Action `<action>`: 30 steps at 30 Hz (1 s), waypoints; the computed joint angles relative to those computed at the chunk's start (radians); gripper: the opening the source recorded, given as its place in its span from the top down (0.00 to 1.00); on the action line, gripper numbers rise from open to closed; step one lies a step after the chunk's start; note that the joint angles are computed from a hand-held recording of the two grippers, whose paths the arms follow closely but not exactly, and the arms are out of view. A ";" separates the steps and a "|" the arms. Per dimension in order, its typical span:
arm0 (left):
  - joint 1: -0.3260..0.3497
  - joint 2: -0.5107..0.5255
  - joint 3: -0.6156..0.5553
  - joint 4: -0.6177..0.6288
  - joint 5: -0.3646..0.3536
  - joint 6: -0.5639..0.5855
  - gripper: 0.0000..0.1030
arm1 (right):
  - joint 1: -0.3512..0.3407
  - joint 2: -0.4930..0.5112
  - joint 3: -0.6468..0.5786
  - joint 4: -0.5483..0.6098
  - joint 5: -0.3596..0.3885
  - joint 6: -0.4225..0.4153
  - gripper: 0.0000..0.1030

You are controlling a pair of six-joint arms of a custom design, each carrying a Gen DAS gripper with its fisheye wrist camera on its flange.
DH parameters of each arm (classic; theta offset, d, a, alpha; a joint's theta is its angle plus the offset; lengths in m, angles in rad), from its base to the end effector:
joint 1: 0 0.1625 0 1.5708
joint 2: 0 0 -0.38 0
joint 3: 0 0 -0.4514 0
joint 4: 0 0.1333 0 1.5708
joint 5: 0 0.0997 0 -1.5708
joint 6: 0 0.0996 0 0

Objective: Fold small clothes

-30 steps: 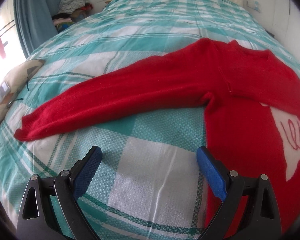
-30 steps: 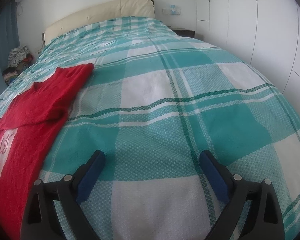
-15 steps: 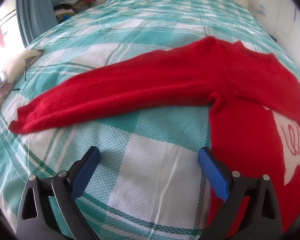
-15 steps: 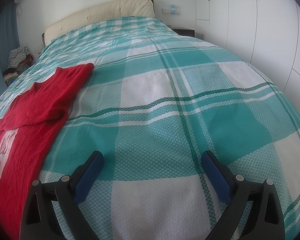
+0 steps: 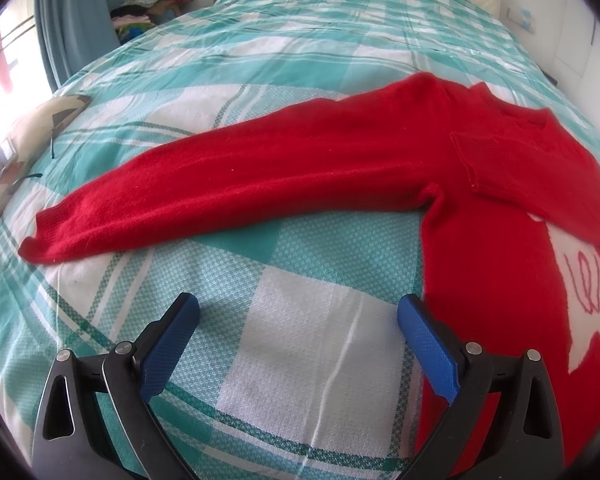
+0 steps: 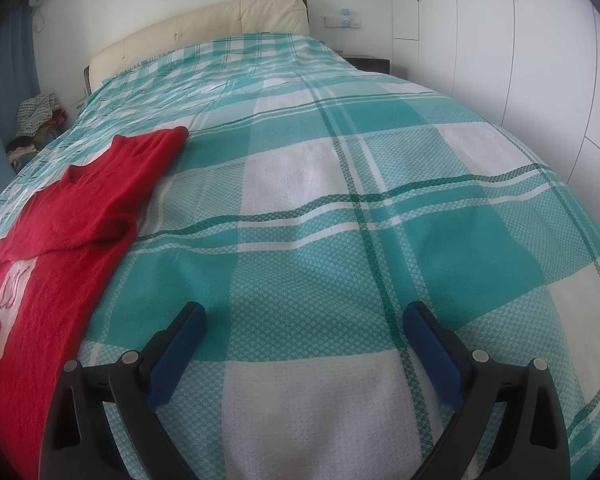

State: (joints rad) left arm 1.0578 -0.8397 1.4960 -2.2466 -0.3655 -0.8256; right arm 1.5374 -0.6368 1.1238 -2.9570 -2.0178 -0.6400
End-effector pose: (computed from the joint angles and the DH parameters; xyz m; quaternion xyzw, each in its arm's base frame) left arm -0.1521 -0.7312 0.1363 -0.1337 0.8129 -0.3580 0.4395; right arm 0.0623 -0.8393 0.1994 0.1704 -0.8669 0.3341 0.3284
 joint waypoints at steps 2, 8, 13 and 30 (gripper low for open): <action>0.000 -0.002 0.004 -0.009 -0.001 0.002 0.03 | 0.000 0.000 0.000 0.000 0.000 0.000 0.05; -0.001 -0.010 0.018 -0.056 -0.010 0.013 0.03 | 0.000 0.000 0.000 0.000 0.000 0.000 0.04; -0.006 -0.011 0.026 -0.097 -0.005 0.034 0.03 | 0.000 0.000 -0.001 0.001 0.000 0.000 0.04; -0.019 0.002 0.032 -0.192 0.022 0.104 0.03 | 0.000 0.001 -0.002 0.002 0.001 0.001 0.04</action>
State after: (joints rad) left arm 1.0388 -0.8378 1.5278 -2.4390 -0.3438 -0.7221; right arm 1.5372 -0.6361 1.1223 -2.9552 -2.0172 -0.6392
